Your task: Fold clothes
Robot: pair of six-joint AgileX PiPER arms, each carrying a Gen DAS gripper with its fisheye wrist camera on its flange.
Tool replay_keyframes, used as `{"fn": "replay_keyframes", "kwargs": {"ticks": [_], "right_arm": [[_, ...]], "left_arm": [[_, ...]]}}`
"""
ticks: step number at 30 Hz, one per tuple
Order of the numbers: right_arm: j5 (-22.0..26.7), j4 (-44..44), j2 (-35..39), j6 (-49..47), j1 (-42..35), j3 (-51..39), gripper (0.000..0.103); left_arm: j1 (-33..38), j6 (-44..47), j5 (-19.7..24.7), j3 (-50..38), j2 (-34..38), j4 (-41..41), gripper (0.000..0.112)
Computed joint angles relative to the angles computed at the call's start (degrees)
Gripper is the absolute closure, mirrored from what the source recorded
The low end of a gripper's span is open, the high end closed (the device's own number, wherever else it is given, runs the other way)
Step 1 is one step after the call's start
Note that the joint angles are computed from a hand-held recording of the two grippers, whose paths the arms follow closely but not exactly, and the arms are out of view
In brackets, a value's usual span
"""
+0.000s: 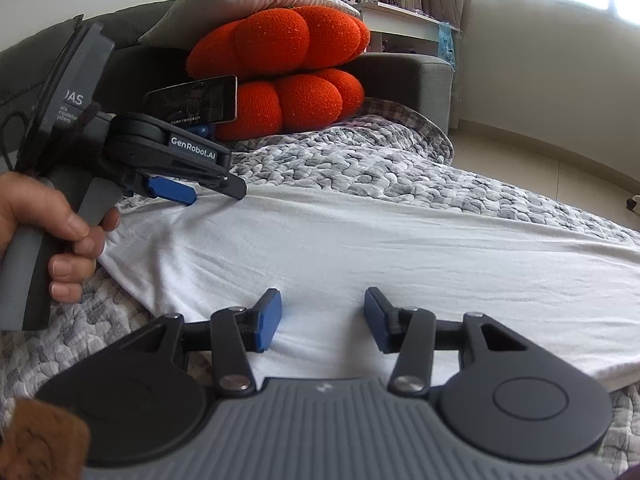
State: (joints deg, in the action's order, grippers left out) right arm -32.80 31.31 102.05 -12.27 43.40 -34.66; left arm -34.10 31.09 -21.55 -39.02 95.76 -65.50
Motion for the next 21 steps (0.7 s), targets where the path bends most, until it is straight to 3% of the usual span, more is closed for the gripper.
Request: {"fn": "replay_keyframes", "kwargs": {"ticks": [6,13,18,21], "right_arm": [[-0.83,-2.38,-0.40,3.35,-0.57,1.00,0.053],[-3.80,-12.45,-2.04,17.27,-3.65,4.76,0.053],[-3.68,-0.86,-2.51,9.54,0.19,4.48,0.053],[-2.74,2.02,-2.55,5.94,1.16,3.82,0.051]], "left_arm": [[-4.53,-0.58,-4.68,3.64,-4.65,-2.17,0.049],[-12.75,15.52,-7.82,1.32,-3.54,-15.18,0.049],[-12.53,22.61,-5.98,-1.82,-1.15,-24.98,0.049],[-14.62,29.54,-9.14,-4.61,0.65,-32.50,0.048]]}}
